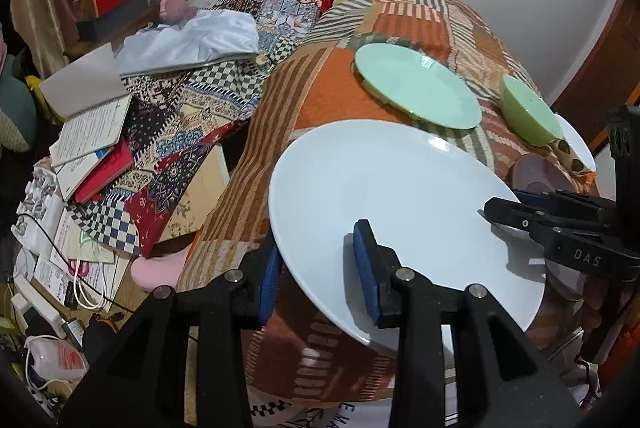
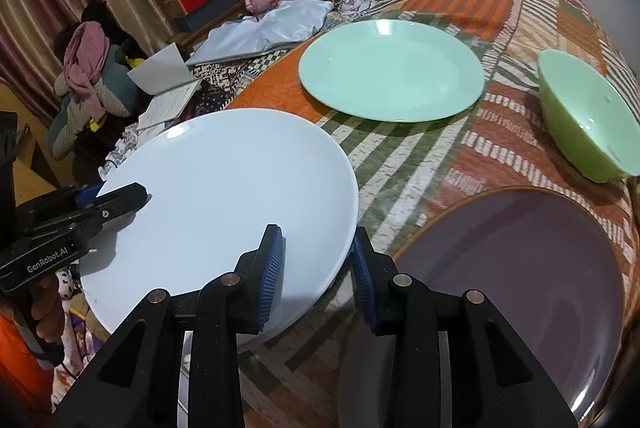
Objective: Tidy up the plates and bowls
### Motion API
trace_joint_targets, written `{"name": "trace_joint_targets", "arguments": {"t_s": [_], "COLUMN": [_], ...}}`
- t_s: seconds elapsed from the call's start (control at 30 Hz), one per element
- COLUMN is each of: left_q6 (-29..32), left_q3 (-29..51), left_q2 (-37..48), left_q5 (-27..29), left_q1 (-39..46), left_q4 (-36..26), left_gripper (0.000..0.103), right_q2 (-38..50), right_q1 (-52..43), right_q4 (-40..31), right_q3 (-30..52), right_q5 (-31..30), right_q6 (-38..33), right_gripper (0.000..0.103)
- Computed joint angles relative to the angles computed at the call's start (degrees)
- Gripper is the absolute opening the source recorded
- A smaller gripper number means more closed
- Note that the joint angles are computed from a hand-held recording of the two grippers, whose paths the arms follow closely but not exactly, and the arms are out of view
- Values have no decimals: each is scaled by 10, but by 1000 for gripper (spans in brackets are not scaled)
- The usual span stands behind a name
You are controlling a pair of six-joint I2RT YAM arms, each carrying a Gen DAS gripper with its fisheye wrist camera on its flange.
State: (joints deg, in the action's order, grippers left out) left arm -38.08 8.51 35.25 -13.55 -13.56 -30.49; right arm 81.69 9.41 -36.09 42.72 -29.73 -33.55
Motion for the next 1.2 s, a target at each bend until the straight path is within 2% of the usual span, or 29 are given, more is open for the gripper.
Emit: {"name": "trace_joint_targets", "arguments": {"t_s": [0.67,1.2], "left_q6": [-115,-156], "left_q3": [94,169], "left_q2": [128,252], "left_q5": [-112,-153], "left_q1": [-199,-309], "left_q4": [25,59], "left_gripper": [35,35], "right_q2": [-43,-21], "right_q1": [-150,-285], "right_q4": [-74,-137], "right_q3": [29,68], "right_q5": [-59,-93], "right_q6": [-88,-179], "right_gripper": [32,32]}}
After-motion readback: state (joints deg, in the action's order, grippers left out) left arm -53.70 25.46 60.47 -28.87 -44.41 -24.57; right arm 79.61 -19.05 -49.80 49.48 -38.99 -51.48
